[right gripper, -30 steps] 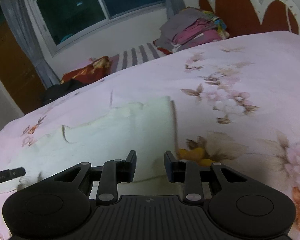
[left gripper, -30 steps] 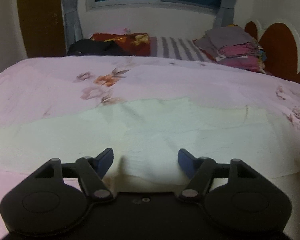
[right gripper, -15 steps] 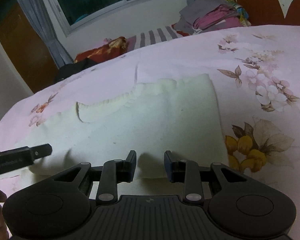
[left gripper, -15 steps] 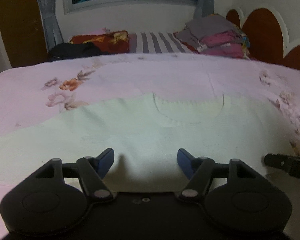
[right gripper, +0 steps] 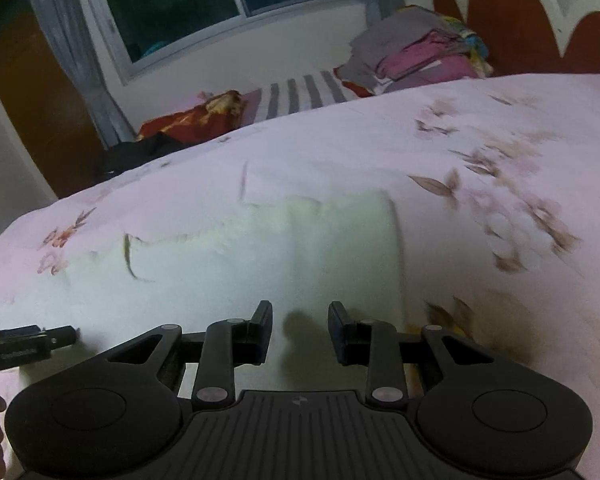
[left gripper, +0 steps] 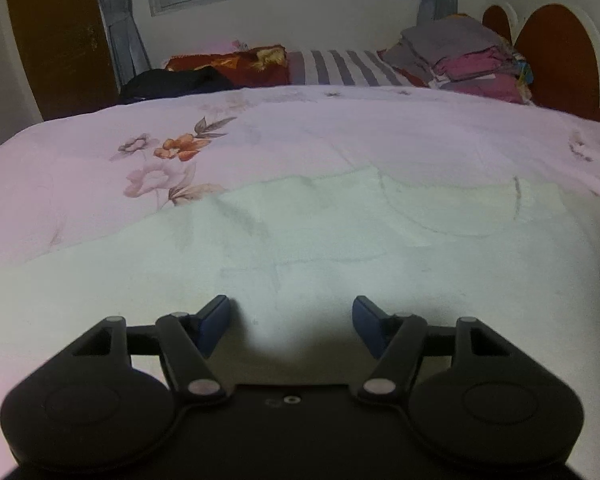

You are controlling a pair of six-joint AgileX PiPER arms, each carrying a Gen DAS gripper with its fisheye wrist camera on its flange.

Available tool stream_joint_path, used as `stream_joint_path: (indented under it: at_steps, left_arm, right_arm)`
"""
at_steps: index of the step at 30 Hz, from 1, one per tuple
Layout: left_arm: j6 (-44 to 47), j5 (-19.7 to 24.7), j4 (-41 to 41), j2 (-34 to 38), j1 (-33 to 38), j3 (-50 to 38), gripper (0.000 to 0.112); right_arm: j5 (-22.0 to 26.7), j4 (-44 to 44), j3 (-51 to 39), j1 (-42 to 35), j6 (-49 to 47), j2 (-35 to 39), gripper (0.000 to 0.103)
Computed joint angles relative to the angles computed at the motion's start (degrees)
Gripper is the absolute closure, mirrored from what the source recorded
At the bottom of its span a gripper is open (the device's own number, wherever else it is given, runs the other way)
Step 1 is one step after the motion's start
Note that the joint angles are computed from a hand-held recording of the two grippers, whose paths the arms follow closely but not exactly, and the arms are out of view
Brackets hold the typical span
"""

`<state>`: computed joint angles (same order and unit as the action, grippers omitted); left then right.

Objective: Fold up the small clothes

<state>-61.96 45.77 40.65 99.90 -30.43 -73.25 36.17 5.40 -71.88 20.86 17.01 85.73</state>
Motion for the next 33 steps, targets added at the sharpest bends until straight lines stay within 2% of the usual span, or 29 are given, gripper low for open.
stream_joint_path:
  at_steps: [2, 5, 6, 11, 12, 13, 15, 19, 22, 25, 27, 29, 31, 33]
  left_arm:
    - [0.36, -0.9, -0.21, 0.98, 1.34, -0.51, 0.036]
    - [1.92, -0.55, -1.42, 0.5, 2.35, -1.26, 0.043]
    - [2.47, -0.38, -1.66, 0.29, 2.39, -1.6, 0.047]
    - [6.36, -4.4, -4.73, 1.75, 1.98, -4.91, 0.047]
    - [8.4, -4.64, -6.45, 2.94, 1.91, -6.41, 0.047]
    - [10.77, -5.21, -8.37, 4.24, 2.03, -7.64, 0.047]
    - [12.77, -3.75, -9.25, 6.69, 1.85, -9.37, 0.045]
    - [13.86, -3.52, -8.97, 5.16, 1.37, -7.89, 0.047]
    - [10.33, -4.63, -6.2, 0.94, -0.38, -2.81, 0.047]
    - [7.52, -5.38, -6.04, -2.76, -1.93, 2.97, 0.046]
    - [2.36, -7.1, -3.58, -5.54, -2.97, 7.73, 0.046]
    - [1.17, -5.0, -2.13, -7.01, -5.07, 8.83, 0.046]
    - [-0.85, -3.58, -0.15, -8.1, -6.69, 9.58, 0.046]
    - [-1.48, -5.6, 0.11, -9.03, -6.3, 11.01, 0.039]
  right_arm:
    - [0.24, 1.03, -3.07, 0.39, -2.27, 3.38, 0.072]
    - [1.83, -6.34, -7.39, -0.46, 2.38, 8.31, 0.072]
    - [1.69, -5.79, -8.09, -2.05, 3.22, 9.17, 0.072]
    - [1.56, 0.28, -14.19, -6.22, -4.24, 13.91, 0.072]
    - [3.32, -0.68, -16.89, -6.1, -3.45, 16.04, 0.072]
    - [5.84, -3.93, -20.03, -5.69, -1.56, 18.68, 0.08]
    - [6.46, -8.09, -22.37, -5.27, -0.34, 20.87, 0.086]
    - [11.41, -6.4, -26.3, -6.19, -3.28, 22.25, 0.087]
    - [11.96, -3.32, -22.38, -6.04, -5.58, 18.16, 0.087]
    - [10.7, -0.54, -12.49, -3.77, -7.81, 9.36, 0.087]
    - [10.53, -4.15, -4.97, -1.11, -4.41, 3.76, 0.087]
    - [8.05, -9.42, 2.92, 1.72, 0.26, -2.74, 0.087]
    - [9.78, -14.3, 4.3, 4.16, 5.19, -5.55, 0.087]
    - [8.91, -12.42, 5.02, 3.88, 6.49, -7.74, 0.087]
